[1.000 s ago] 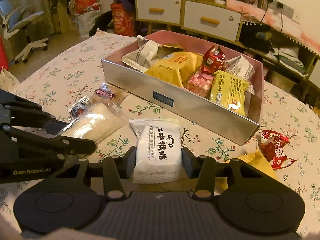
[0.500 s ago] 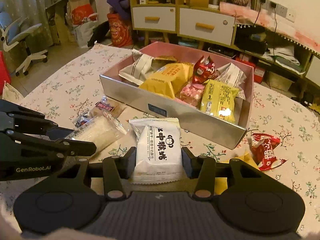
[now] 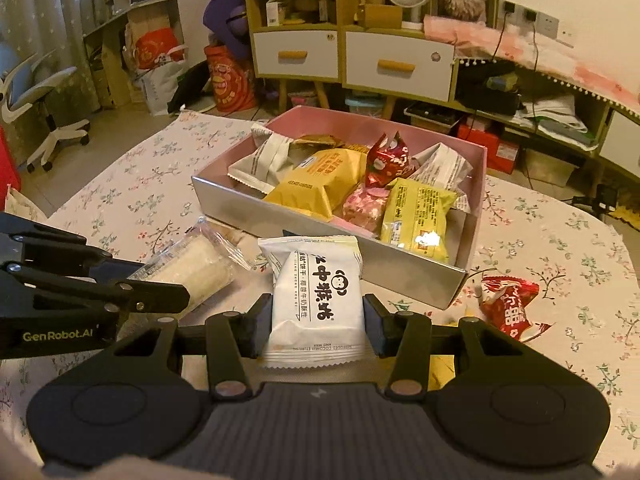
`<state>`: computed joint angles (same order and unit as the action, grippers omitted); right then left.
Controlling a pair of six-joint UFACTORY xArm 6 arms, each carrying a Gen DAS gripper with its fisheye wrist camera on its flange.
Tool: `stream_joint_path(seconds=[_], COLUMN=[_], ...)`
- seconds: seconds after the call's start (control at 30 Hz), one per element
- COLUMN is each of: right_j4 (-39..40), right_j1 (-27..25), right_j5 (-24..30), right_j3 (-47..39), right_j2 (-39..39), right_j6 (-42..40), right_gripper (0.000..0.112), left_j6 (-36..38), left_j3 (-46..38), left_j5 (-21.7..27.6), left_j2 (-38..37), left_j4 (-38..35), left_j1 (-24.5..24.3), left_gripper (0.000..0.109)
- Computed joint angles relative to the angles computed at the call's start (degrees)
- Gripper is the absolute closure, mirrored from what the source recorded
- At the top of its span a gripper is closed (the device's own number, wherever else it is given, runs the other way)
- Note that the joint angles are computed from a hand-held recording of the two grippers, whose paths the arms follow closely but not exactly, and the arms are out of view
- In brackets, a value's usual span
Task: Organize snacks
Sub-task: 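Lift the pastry with the left gripper while the right gripper lifts the white packet toward the box, then carry the pastry with the left gripper while the right gripper carries the white packet over the box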
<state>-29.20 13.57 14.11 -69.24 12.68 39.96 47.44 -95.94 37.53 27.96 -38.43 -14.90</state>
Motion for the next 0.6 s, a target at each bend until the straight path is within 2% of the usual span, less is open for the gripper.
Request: stream_joint_path(seconds=[0.4, 0.6], right_j4=[-8.29, -12.81], right_j1=[-1.86, -2.74], right_j5=[0.25, 0.07], right_j3=[-1.63, -3.35], right_j2=[0.35, 1.40], right_j6=[12.52, 19.86], right_gripper=[0.068, 0.068], left_j6=[-1.66, -5.85], left_j3=[-3.28, -11.54], left_j5=[-1.35, -1.37], left_j2=[1.17, 6.19], left_j4=[-1.77, 0.09], left_j1=[0.00, -0.36], left_gripper=[0.091, 0.091])
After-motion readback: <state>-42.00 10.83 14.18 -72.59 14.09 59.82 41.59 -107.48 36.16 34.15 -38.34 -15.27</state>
